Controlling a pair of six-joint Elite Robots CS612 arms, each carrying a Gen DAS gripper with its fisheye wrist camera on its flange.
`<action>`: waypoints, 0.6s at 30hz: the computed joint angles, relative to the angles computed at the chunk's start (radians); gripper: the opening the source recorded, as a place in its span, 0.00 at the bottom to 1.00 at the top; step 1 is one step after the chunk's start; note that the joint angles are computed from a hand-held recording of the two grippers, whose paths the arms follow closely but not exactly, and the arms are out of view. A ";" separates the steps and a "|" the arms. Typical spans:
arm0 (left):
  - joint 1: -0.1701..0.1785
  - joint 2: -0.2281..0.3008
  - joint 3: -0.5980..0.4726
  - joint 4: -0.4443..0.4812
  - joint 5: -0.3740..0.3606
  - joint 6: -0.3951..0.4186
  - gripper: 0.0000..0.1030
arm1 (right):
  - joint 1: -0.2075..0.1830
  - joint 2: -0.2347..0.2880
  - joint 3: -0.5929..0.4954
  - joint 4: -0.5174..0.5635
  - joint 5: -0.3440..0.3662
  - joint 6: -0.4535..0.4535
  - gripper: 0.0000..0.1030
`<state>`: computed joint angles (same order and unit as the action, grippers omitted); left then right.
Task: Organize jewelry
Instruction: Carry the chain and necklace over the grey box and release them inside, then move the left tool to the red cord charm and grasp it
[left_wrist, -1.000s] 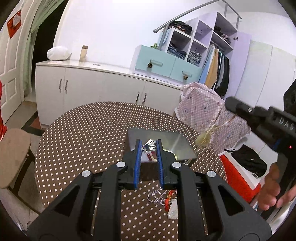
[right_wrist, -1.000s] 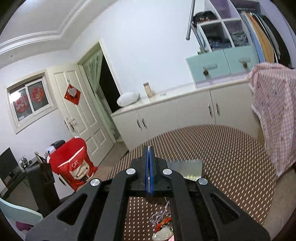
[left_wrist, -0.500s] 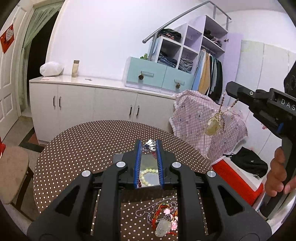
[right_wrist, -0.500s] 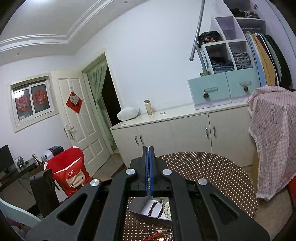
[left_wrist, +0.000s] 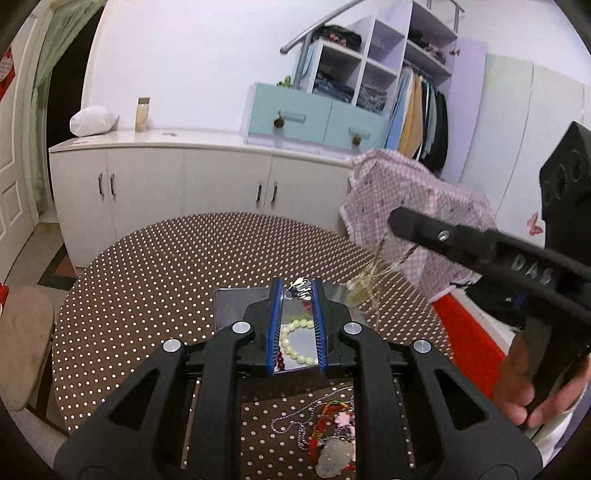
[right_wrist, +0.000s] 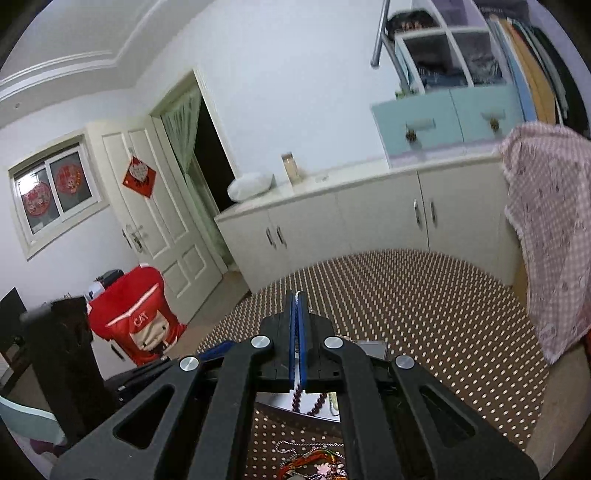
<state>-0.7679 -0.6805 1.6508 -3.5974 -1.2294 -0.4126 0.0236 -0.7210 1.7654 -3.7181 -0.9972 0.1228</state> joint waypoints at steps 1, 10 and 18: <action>0.001 0.004 -0.008 0.023 0.006 -0.006 0.16 | 0.000 0.006 -0.009 0.026 -0.002 -0.001 0.00; 0.023 0.006 -0.030 0.157 -0.023 -0.053 0.47 | -0.002 0.010 -0.009 0.162 -0.045 -0.041 0.55; 0.012 0.012 -0.011 0.102 0.039 -0.034 0.79 | -0.002 -0.013 0.030 0.184 -0.101 -0.054 0.80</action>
<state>-0.7558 -0.6689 1.6398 -3.4956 -1.1904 -0.4464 0.0220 -0.7344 1.7954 -3.5337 -1.0985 0.0688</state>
